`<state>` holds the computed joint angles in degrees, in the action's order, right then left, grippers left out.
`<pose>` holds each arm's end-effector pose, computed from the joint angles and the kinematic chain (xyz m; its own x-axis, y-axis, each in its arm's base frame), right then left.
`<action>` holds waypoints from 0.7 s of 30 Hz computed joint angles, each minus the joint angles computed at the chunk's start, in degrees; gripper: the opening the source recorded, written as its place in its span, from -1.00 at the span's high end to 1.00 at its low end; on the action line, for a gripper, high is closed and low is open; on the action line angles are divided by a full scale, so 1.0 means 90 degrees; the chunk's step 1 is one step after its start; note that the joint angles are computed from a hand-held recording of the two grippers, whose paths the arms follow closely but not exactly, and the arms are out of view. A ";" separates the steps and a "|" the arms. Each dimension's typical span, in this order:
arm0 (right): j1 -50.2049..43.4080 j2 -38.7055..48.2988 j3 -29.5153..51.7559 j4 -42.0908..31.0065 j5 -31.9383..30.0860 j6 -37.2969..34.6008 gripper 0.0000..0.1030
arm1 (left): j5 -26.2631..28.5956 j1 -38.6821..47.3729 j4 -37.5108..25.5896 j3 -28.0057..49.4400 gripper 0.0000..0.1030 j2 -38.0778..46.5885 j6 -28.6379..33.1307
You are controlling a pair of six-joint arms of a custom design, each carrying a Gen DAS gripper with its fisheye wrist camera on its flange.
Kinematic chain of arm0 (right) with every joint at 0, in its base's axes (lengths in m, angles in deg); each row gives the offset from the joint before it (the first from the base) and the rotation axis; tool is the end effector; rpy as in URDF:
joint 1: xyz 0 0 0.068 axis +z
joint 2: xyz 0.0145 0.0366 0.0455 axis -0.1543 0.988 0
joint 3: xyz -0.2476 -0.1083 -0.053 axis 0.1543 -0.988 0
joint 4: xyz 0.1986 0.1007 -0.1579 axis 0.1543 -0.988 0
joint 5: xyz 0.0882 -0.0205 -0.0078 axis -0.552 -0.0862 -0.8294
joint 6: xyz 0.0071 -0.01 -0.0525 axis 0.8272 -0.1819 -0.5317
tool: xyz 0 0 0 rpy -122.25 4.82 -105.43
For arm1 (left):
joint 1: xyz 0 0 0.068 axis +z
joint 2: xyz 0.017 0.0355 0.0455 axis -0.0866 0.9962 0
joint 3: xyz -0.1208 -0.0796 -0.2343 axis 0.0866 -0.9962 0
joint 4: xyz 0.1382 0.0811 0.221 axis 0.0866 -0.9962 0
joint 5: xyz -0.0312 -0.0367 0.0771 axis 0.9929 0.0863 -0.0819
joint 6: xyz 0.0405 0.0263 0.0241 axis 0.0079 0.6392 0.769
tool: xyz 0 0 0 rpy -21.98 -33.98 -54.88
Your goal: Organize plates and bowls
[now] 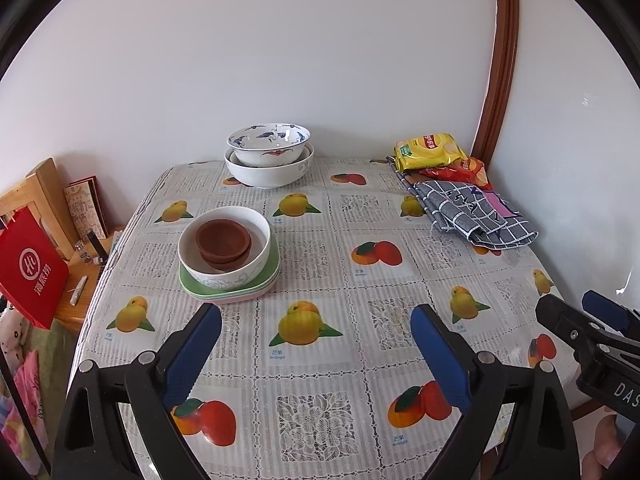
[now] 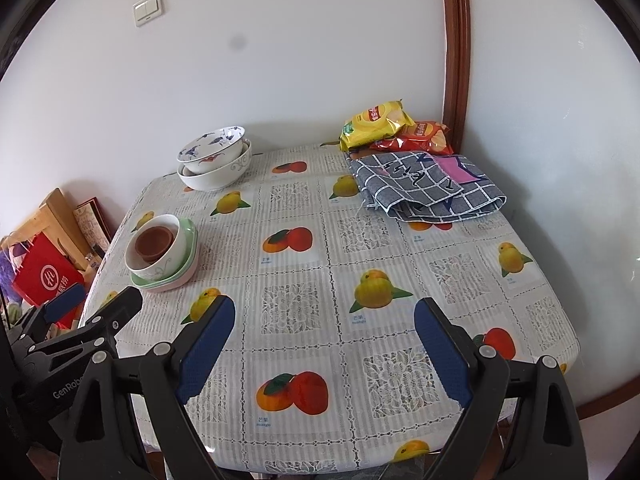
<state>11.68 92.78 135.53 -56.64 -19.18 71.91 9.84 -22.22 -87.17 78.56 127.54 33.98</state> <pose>0.2955 0.1117 0.3236 -0.6897 -0.2717 -0.6712 -0.3736 0.9276 0.0084 0.2342 -0.0542 0.3116 -0.5885 -0.3306 -0.7378 -0.4515 0.8914 -0.0393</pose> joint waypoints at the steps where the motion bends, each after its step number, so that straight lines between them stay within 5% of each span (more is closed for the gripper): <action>1: 0.0000 -0.0018 -0.0007 -0.0009 0.0001 -0.0014 -0.75 | 0.0011 -0.0007 -0.0002 0.0004 -0.87 0.0005 0.0005; 21: 0.0024 -0.0138 -0.0155 0.0033 0.0037 -0.0085 -0.75 | -0.0004 -0.0045 -0.0074 0.0059 -0.87 0.0024 -0.0033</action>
